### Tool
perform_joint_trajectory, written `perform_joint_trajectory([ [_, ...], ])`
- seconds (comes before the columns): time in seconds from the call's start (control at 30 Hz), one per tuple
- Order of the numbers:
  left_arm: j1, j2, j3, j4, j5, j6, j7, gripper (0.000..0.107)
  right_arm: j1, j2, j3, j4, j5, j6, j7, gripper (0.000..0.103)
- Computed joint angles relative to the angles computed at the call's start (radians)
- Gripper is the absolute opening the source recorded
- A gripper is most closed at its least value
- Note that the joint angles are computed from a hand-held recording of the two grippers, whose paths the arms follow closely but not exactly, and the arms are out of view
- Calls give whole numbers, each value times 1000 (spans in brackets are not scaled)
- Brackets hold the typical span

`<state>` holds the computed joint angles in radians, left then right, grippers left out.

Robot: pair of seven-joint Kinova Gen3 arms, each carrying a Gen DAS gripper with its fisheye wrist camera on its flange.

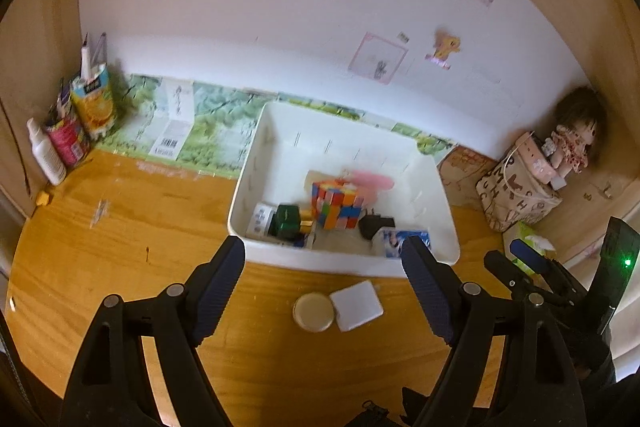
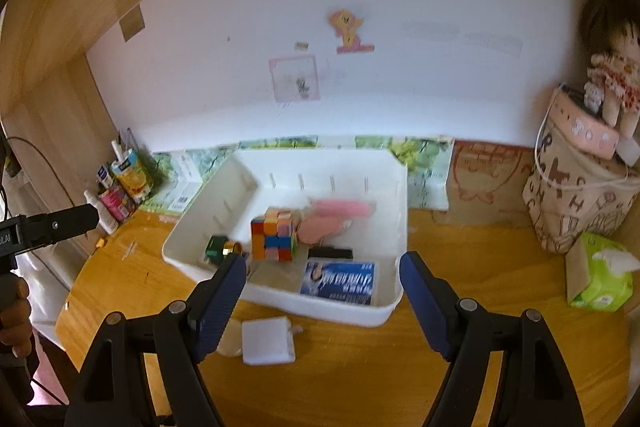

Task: Organize rigid objects
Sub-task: 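Withdraw both grippers from the bin toward the tin and charger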

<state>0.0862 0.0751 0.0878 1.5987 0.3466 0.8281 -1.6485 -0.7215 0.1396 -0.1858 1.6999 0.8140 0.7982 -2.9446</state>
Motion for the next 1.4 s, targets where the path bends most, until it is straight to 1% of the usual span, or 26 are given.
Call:
perform_joint_trajectory([
  [0.23, 20, -4, -1, 29, -79, 36, 92, 83, -5, 15, -11, 29, -76, -34, 28, 80],
  [0.5, 43, 13, 6, 42, -153, 94, 163, 83, -31, 35, -6, 70, -126, -58, 36, 80],
  [0.57, 51, 22, 7, 39, -175, 110, 184, 83, -42, 40, -3, 82, -122, -66, 25, 82],
  [0.63, 61, 39, 9, 32, -203, 139, 216, 83, -53, 50, 0, 94, -116, -73, 13, 82],
  [0.8, 75, 58, 10, 29, -241, 192, 251, 83, -75, 83, 16, 113, -89, -107, -2, 83],
  [0.9, 79, 67, 9, 19, -254, 219, 269, 83, -74, 104, 23, 111, -99, -132, 41, 83],
  [0.97, 76, 79, 8, 7, -247, 234, 274, 83, -70, 115, 27, 109, -112, -153, 84, 86],
  [1.1, 68, 136, 6, -54, -230, 296, 288, 83, -73, 144, 41, 84, -138, -163, 169, 87],
  [1.33, 85, 237, 14, -144, -222, 380, 302, 83, -57, 167, 63, 84, -206, -249, 299, 87],
  [1.4, 93, 264, 15, -169, -225, 401, 305, 83, -49, 179, 64, 74, -241, -257, 348, 87],
])
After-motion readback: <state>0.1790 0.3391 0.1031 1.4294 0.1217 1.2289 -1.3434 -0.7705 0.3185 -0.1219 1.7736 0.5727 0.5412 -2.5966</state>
